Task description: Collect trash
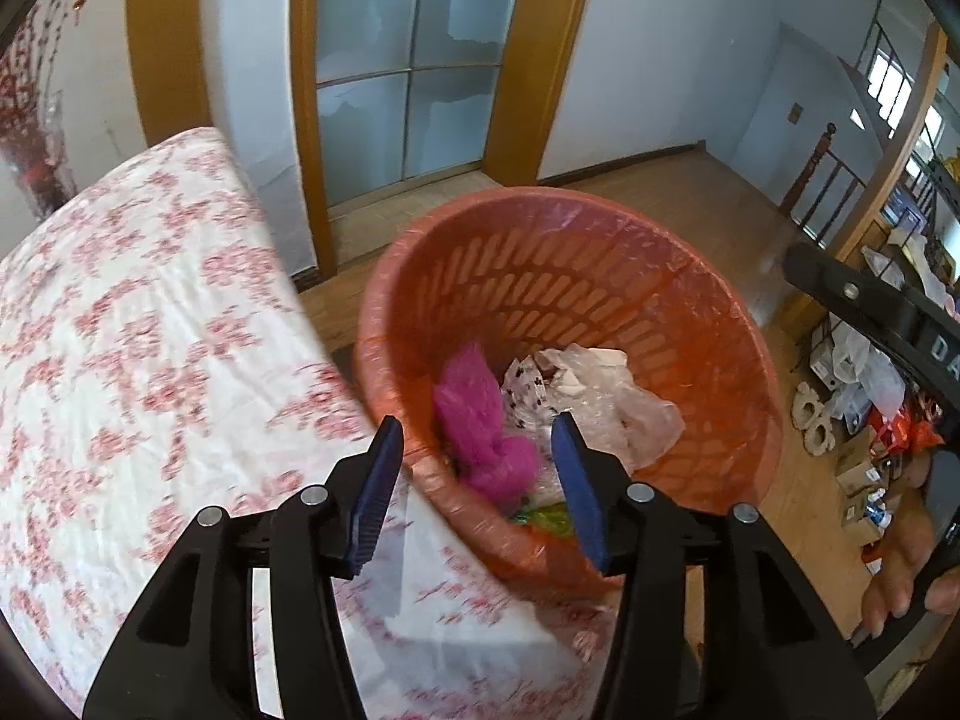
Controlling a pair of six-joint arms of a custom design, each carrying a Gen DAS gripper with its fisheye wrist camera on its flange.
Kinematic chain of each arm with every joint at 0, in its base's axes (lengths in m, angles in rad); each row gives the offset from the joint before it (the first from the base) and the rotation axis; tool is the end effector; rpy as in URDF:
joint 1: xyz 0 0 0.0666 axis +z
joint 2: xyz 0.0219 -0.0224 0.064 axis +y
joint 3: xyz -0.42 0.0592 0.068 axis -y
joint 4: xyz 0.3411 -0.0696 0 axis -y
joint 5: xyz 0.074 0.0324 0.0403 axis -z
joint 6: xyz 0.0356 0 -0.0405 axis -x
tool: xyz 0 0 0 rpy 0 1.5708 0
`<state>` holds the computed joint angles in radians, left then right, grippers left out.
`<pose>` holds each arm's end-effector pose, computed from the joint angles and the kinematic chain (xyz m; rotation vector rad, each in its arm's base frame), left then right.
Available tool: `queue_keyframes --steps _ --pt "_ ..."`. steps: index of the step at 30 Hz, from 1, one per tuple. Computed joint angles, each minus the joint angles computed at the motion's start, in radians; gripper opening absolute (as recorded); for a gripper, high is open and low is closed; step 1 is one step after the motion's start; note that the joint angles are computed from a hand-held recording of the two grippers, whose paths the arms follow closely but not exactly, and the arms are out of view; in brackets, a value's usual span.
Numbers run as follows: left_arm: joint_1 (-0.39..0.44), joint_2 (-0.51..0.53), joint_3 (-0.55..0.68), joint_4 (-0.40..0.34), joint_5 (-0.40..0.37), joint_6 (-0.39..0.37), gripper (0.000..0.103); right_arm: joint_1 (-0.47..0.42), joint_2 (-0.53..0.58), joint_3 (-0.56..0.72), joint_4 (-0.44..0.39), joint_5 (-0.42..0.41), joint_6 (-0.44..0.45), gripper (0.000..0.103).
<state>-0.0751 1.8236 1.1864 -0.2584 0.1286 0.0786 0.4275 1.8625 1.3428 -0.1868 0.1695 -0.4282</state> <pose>0.5332 -0.0451 0.2319 0.0515 2.4690 -0.2250 0.5366 0.2374 0.2729 0.0900 2.2767 0.2597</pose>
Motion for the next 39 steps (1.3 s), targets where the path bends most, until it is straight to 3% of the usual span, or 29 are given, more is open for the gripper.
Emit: queue_keyframes --steps 5,13,16,28,39 --pt "0.029 -0.077 -0.079 0.041 -0.015 0.024 0.053 0.029 -0.068 -0.072 0.037 0.026 0.018 0.068" --pt "0.066 -0.256 -0.277 0.17 -0.089 0.086 0.066 0.125 -0.219 -0.233 0.125 0.096 0.048 0.094" --pt "0.084 -0.322 -0.348 0.204 -0.111 0.121 0.07 0.165 -0.262 -0.28 0.146 0.136 0.041 0.098" --pt "0.067 -0.603 -0.629 0.343 -0.32 0.164 0.093 0.301 -0.389 -0.415 0.145 0.218 0.013 0.099" --pt "0.0 -0.735 -0.752 0.384 -0.506 0.206 0.098 0.434 -0.429 -0.462 0.108 0.443 0.008 0.099"
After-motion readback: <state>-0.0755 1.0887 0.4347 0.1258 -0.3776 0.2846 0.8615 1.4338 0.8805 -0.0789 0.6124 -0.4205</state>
